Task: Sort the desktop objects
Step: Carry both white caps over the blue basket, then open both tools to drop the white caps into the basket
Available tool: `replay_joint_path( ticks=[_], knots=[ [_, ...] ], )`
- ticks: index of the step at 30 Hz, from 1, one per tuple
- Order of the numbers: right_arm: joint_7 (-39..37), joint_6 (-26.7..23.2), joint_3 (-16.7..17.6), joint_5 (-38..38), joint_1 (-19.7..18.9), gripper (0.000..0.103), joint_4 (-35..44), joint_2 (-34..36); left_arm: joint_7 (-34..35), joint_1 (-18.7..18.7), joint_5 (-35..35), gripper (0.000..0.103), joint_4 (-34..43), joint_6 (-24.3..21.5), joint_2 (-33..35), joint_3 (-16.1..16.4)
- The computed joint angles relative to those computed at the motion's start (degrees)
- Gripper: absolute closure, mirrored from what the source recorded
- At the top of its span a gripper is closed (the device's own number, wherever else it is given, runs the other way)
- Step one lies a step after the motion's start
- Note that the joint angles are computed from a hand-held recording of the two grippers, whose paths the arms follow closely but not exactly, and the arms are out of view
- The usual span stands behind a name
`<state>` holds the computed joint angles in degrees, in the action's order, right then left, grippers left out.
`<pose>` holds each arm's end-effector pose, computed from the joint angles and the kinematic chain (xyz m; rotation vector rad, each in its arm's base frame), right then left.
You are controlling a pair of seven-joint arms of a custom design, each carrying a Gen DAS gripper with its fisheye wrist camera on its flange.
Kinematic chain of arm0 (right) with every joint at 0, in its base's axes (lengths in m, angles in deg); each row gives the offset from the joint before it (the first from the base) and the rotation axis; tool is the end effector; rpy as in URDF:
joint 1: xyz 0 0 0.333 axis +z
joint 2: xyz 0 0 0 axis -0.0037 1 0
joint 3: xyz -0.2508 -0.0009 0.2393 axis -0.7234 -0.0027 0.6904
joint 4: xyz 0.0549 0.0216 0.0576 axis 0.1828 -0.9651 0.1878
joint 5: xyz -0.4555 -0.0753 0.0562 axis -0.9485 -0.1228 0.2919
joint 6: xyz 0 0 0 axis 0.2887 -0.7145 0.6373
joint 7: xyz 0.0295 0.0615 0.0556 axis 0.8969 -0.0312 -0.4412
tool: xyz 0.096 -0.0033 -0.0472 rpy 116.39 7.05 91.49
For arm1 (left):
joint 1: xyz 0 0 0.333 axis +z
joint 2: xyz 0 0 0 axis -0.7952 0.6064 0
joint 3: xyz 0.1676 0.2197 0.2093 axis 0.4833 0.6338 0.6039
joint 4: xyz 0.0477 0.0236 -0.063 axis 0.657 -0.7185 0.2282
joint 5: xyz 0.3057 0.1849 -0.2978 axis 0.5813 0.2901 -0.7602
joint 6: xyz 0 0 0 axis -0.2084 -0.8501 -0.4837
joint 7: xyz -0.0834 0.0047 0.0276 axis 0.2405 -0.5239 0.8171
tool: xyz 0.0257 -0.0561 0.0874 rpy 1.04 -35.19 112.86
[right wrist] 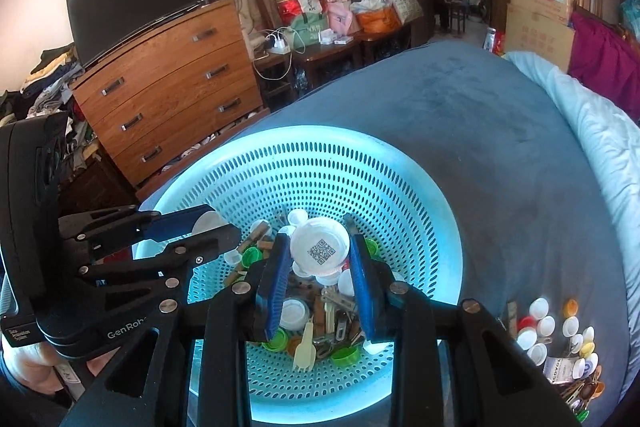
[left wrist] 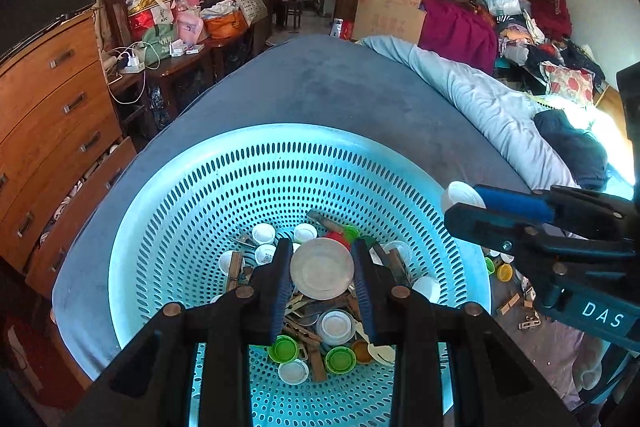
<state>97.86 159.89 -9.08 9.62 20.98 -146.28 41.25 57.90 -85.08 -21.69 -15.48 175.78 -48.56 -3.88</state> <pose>0.5684 0.2818 0.5316 -2.1971 0.9266 -0.1726 0.4384 -0.5258 0.5320 -2.0173 1.5364 -0.7352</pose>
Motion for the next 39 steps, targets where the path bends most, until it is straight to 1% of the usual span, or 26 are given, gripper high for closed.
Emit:
replay_joint_path(
  ticks=[8,22,25,26,27,30,31,32,33,34,37,39],
  knots=[
    [0.69,-0.54,0.26,-0.87,0.22,0.075,1.45,1.28,0.92,0.44,-0.32,0.072,0.07,1.1,0.72,0.46],
    [3.86,-1.69,0.82,-5.31,0.37,0.075,3.43,4.44,1.77,2.02,-3.06,0.072,-1.92,5.53,1.47,1.37],
    [4.54,-1.6,0.89,-6.03,0.44,0.074,3.42,4.71,1.25,2.12,-3.56,0.072,-1.88,5.36,1.92,1.49],
    [4.68,-1.55,0.89,-5.98,0.44,0.074,3.43,4.81,1.11,2.14,-3.61,0.07,-1.91,5.29,1.98,1.54],
    [4.57,-1.62,0.83,-5.8,0.39,0.074,3.41,4.83,1.01,2.16,-3.65,0.064,-1.85,5.31,2.08,1.57],
    [4.96,-1.3,0.88,-6.04,0.42,0.072,3.44,4.95,0.45,2.12,-3.35,0.06,-1.7,5.12,2.35,1.66],
    [5.0,-1.21,0.88,-5.96,0.42,0.067,3.48,5.04,0.49,2.14,-3.47,0.059,-1.64,5.12,2.5,1.68],
    [5.02,-0.98,0.85,-5.76,0.39,0.055,3.41,5.04,0.43,2.17,-3.51,0.055,-1.74,5.14,2.55,1.74],
    [4.98,-0.6,0.85,-5.42,0.38,0.047,3.23,4.97,0.25,2.16,-3.43,0.051,-1.78,5.04,2.6,1.78],
    [4.67,-0.11,0.81,-4.64,0.35,0.037,2.96,4.8,0.18,2.13,-3.43,0.051,-1.73,4.92,2.73,1.78],
    [-1.51,1.51,0.27,2.69,0.08,0.038,0.27,2.32,-0.15,1.59,-1.98,0.05,-1.13,4.68,3.25,1.67],
    [-10.06,4.85,-0.87,11.36,0.24,0.038,-4.21,-1.63,-0.29,0.69,0.15,0.051,0.08,4.58,3.92,1.42]
  ],
)
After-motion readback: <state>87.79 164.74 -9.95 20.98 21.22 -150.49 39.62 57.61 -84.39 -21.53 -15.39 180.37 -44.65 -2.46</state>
